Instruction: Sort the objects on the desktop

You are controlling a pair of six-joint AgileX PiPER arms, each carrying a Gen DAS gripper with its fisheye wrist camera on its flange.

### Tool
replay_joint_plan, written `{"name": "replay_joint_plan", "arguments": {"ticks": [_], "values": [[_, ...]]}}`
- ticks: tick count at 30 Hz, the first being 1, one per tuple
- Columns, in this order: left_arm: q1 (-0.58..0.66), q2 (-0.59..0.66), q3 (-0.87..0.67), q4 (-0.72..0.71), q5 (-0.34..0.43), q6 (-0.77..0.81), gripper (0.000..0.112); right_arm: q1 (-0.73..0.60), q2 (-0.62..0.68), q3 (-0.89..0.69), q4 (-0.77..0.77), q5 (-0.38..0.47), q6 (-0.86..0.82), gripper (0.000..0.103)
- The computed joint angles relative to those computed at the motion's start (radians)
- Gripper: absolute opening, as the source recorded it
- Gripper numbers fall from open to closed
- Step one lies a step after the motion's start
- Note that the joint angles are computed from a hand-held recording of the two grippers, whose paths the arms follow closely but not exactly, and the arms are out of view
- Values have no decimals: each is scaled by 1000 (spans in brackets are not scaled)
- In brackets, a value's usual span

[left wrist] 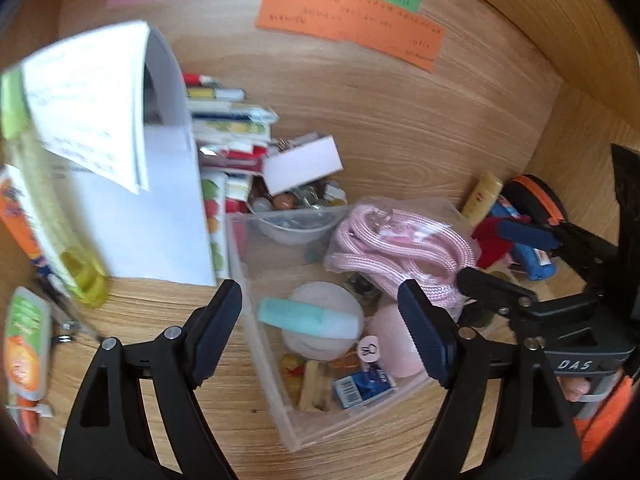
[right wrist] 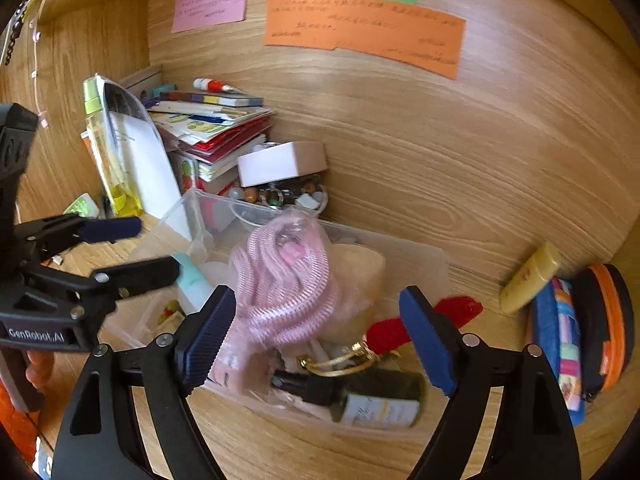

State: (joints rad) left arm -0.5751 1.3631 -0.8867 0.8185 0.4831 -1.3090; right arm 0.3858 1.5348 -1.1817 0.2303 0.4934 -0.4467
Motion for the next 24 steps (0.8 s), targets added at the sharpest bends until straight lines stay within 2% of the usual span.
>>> {"name": "replay_joint_plan", "arguments": {"ticks": [3, 8, 10, 13, 17, 21, 24], "values": [[-56, -19, -4, 63, 74, -61, 92, -29, -32, 28, 40, -1, -31, 84], [-162, -44, -8, 162, 203, -152, 93, -91, -87, 67, 153, 22, -119, 87], [-210, -41, -13, 190, 264, -188, 99, -125, -110, 85, 229, 44, -179, 88], [-287, -39, -20, 210, 366, -235, 99, -166, -153, 120, 296, 59, -222, 88], [-392, -30, -17, 239, 482, -320, 99, -171, -257, 216, 257, -42, -183, 88], [-487, -12, -16, 255, 563, -367, 99, -238, -343, 287, 427, 0, -368, 100], [-549, 16, -35, 264, 639, -392, 99, -270, -406, 345, 509, 7, -469, 102]]}}
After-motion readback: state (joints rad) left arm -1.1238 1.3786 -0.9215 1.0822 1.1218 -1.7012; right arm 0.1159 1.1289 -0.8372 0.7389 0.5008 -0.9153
